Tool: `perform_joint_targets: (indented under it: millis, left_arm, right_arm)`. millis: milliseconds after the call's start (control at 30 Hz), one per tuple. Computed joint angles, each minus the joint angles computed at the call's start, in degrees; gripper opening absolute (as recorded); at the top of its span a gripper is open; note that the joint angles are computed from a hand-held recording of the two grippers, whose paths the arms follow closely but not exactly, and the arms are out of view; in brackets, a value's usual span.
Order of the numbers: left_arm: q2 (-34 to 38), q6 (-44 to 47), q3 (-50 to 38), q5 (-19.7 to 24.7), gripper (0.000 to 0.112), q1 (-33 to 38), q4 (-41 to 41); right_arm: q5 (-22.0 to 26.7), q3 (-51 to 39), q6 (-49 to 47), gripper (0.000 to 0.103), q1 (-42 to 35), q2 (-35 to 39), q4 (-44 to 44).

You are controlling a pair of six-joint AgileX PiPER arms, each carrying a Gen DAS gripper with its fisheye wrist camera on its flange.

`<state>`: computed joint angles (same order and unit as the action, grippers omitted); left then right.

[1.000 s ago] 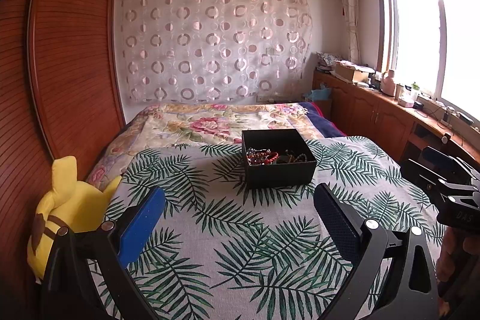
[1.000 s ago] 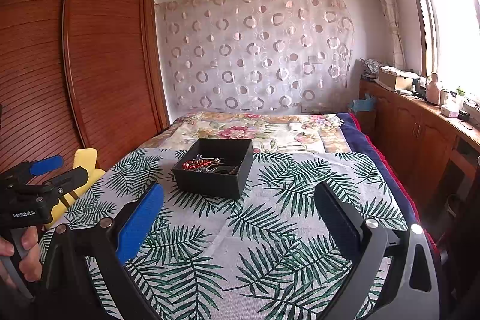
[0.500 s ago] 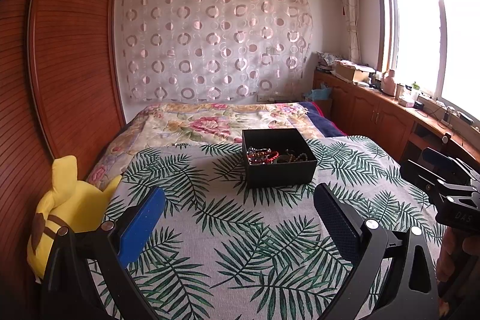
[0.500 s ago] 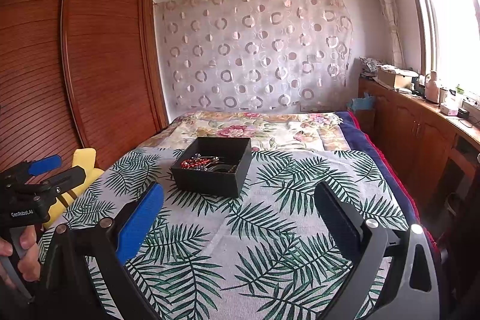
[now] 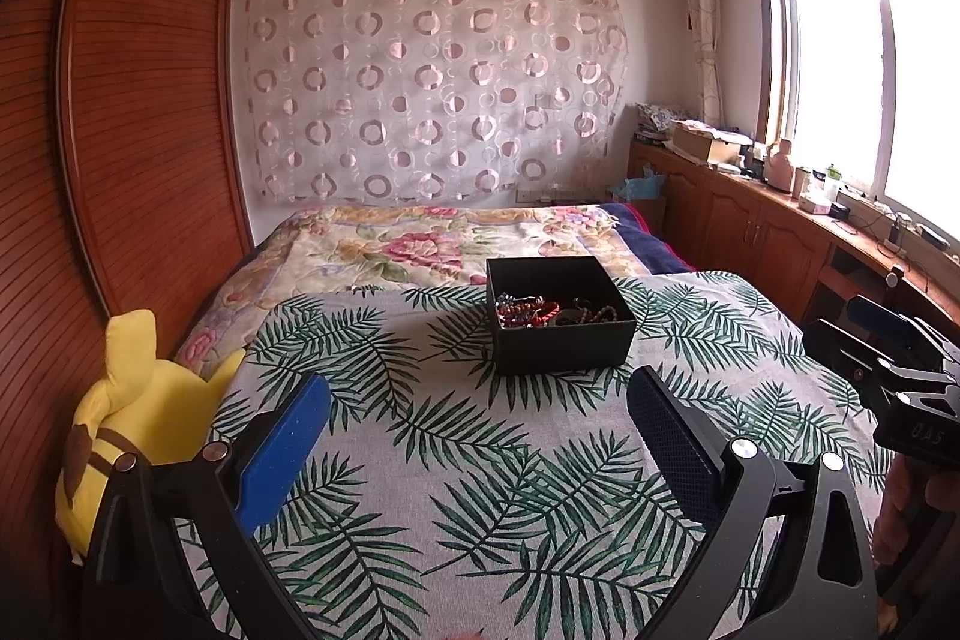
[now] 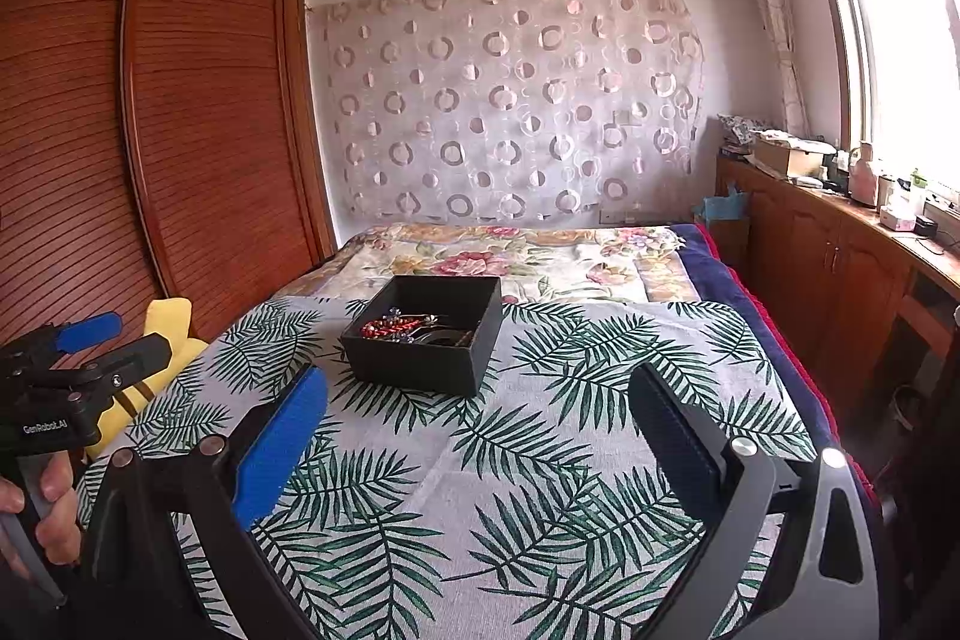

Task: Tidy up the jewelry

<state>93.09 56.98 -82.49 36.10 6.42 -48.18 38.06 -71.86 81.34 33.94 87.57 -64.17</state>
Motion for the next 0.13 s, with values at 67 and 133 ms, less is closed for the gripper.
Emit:
perform_joint_targets:
  millis: [67, 133]
  left_arm:
    - [-0.2, 0.3, 0.0, 0.4, 0.096, 0.1, -0.5]
    - [-0.3, 0.9, -0.1, 0.8, 0.096, 0.4, -1.2]
  right_arm:
    - [0.2, 0.3, 0.9, 0.101, 0.2, 0.1, -0.7]
    - [0.3, 0.3, 1.0, 0.101, 0.2, 0.2, -0.7]
